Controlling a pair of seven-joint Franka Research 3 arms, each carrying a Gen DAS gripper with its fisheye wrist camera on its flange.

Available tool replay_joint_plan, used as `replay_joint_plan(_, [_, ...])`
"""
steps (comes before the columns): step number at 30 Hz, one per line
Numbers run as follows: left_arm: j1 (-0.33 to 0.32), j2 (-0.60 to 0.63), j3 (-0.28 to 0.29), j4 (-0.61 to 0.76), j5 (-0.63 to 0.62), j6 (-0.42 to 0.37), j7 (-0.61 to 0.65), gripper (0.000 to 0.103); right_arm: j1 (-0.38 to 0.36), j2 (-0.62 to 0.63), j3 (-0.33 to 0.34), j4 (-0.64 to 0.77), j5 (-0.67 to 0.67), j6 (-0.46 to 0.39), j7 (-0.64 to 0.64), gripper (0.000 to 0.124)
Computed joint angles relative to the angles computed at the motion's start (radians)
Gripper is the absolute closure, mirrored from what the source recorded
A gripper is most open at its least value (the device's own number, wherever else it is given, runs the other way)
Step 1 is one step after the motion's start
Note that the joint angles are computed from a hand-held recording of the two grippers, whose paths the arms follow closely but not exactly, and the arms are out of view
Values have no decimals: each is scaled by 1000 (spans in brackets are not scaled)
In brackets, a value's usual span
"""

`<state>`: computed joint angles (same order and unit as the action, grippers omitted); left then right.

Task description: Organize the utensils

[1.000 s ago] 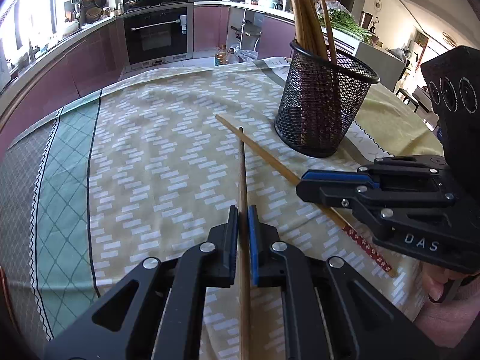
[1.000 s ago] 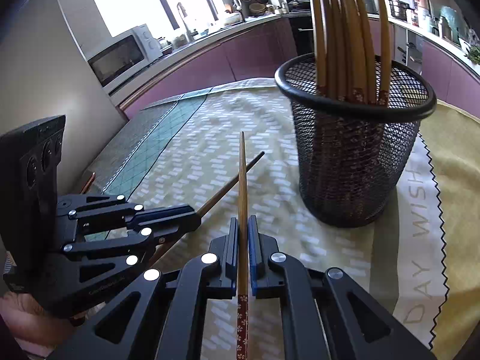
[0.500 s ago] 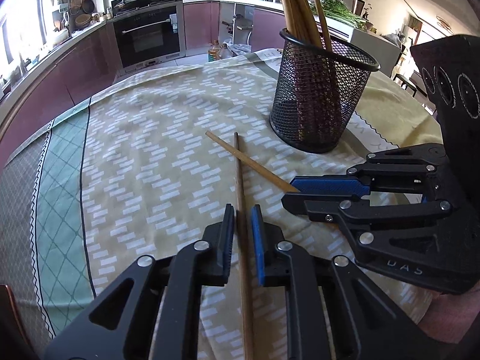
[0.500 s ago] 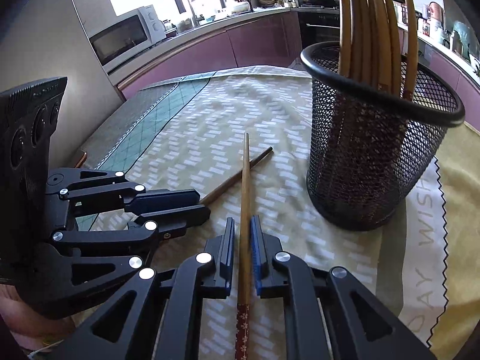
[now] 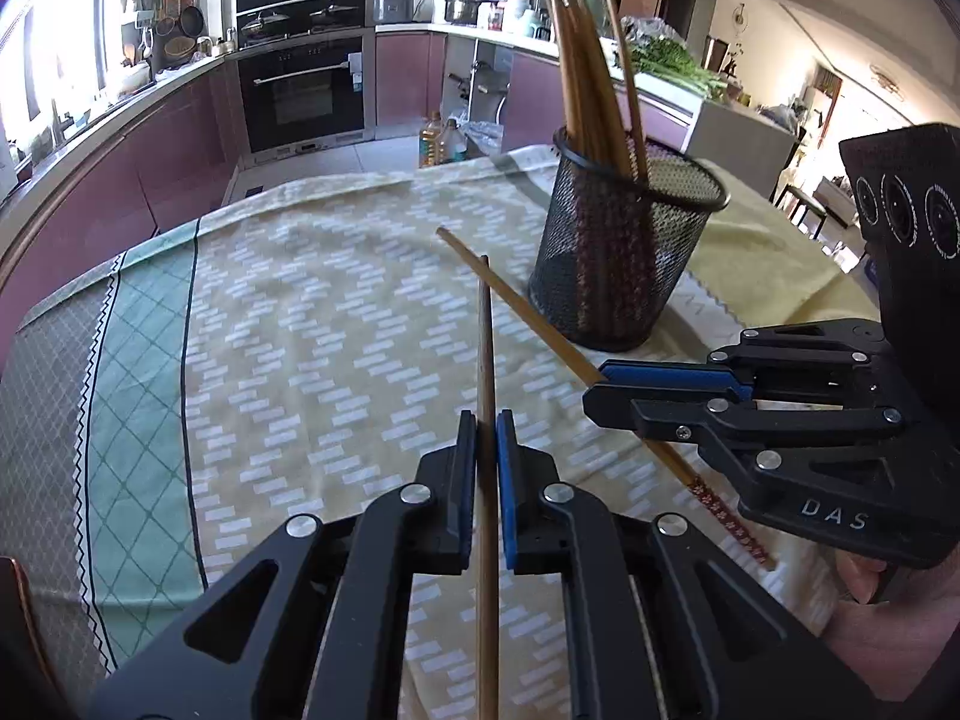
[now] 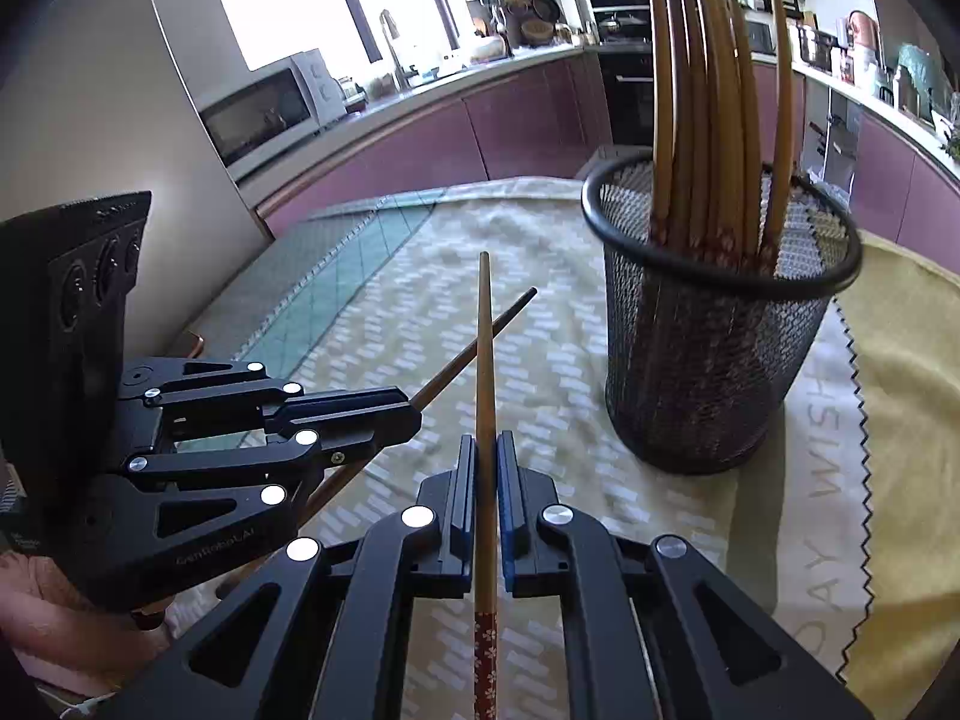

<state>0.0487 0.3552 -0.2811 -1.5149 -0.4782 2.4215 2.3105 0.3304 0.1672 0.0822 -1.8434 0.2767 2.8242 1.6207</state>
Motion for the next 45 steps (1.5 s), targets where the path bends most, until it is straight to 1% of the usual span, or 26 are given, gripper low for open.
replay_joint_plan(4, [28, -17, -16, 4, -76, -26, 40, 96, -2, -29, 4, -25, 15, 42, -14, 118])
replay_joint_plan(7, [35, -25, -14, 11, -118, -47, 57, 96, -1, -47, 7, -41, 25, 68, -20, 118])
replay_joint_plan(11, [41, -37, -8, 16, -171, -77, 75, 96, 1, -67, 7, -63, 28, 97, -22, 118])
replay_joint_plan(17, [37, -56, 5, 9, -219, -91, 102, 96, 2, -97, 6, -102, 25, 136, -5, 118])
replay_joint_plan(23, [31, -65, 15, 6, -243, -97, 114, 96, -1, -124, 7, -138, 27, 164, -3, 118])
replay_joint_plan(25, [29, -64, 17, 6, -247, -94, 119, 96, -5, -132, 9, -150, 48, 173, -24, 118])
replay_joint_plan(36, [29, -68, 20, 14, -278, -104, 132, 96, -9, -151, 9, -168, 58, 203, -41, 118])
replay_joint_plan(45, [25, -72, 23, 13, -281, -104, 133, 96, -11, -154, 6, -173, 36, 214, -18, 118])
